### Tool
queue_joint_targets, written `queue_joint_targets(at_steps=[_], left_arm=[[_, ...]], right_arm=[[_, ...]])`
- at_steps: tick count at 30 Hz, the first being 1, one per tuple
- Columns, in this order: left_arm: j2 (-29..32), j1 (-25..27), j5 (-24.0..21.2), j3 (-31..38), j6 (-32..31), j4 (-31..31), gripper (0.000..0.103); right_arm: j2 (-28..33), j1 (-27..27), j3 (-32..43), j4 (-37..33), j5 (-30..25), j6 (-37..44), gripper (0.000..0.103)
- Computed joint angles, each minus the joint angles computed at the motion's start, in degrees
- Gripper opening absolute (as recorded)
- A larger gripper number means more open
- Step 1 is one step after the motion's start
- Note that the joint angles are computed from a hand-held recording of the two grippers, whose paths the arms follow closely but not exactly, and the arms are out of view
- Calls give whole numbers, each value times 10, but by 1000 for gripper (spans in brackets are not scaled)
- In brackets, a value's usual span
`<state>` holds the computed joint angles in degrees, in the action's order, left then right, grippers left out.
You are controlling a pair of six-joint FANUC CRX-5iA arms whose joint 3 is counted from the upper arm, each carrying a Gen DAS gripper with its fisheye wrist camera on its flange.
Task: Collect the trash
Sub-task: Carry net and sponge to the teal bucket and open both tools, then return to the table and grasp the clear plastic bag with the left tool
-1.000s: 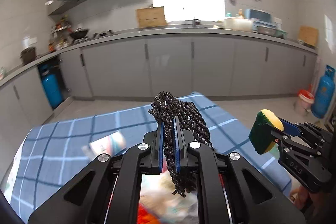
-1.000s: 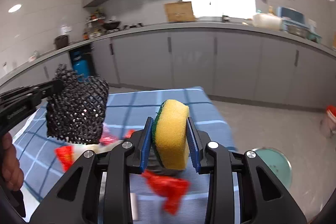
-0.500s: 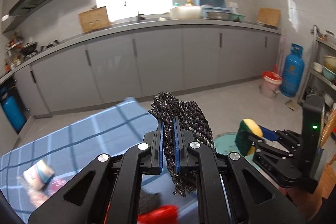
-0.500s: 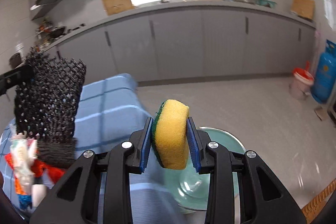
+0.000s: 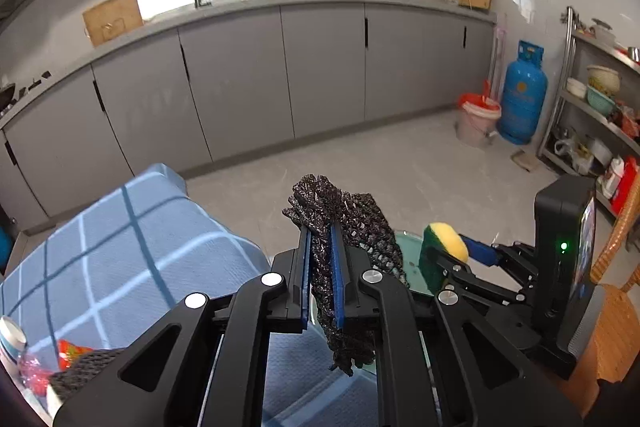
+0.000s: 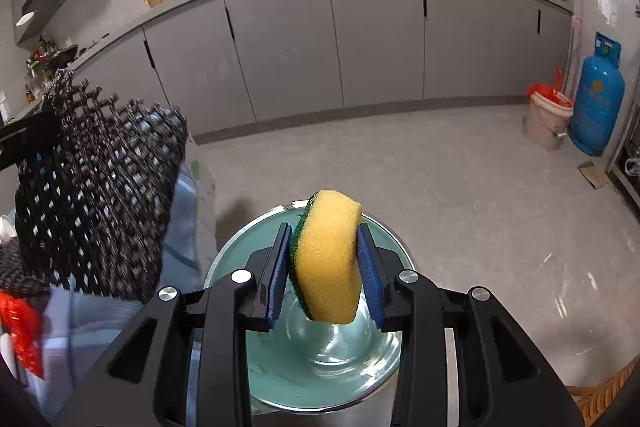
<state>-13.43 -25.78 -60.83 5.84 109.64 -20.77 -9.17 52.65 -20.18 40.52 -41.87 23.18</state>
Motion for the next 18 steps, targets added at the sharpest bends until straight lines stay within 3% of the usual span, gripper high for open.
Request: queue_joint_targets(at_steps=[1, 2, 3, 4, 9, 14, 18], left_arm=[[4, 1, 3, -2, -4, 6, 20], [10, 2, 4, 0, -4, 8, 46], [15, 0, 0, 3, 7, -1, 58], [15, -4, 1, 2, 17, -11, 65], [21, -6, -10, 7, 20, -24, 65], [9, -15, -34, 14, 48, -59, 80], [-13, -23, -71, 16, 65, -90, 80]], right_arm=[[1, -3, -3, 2, 5, -4, 48], [0, -6, -11, 15, 8, -20, 63], [1, -8, -12, 20, 8, -28, 69], [1, -8, -15, 26, 5, -37, 69], [-4, -8, -22, 26, -6, -52, 70], [-14, 7, -25, 30, -24, -64, 72], [-24, 29, -19, 42, -44, -73, 77]])
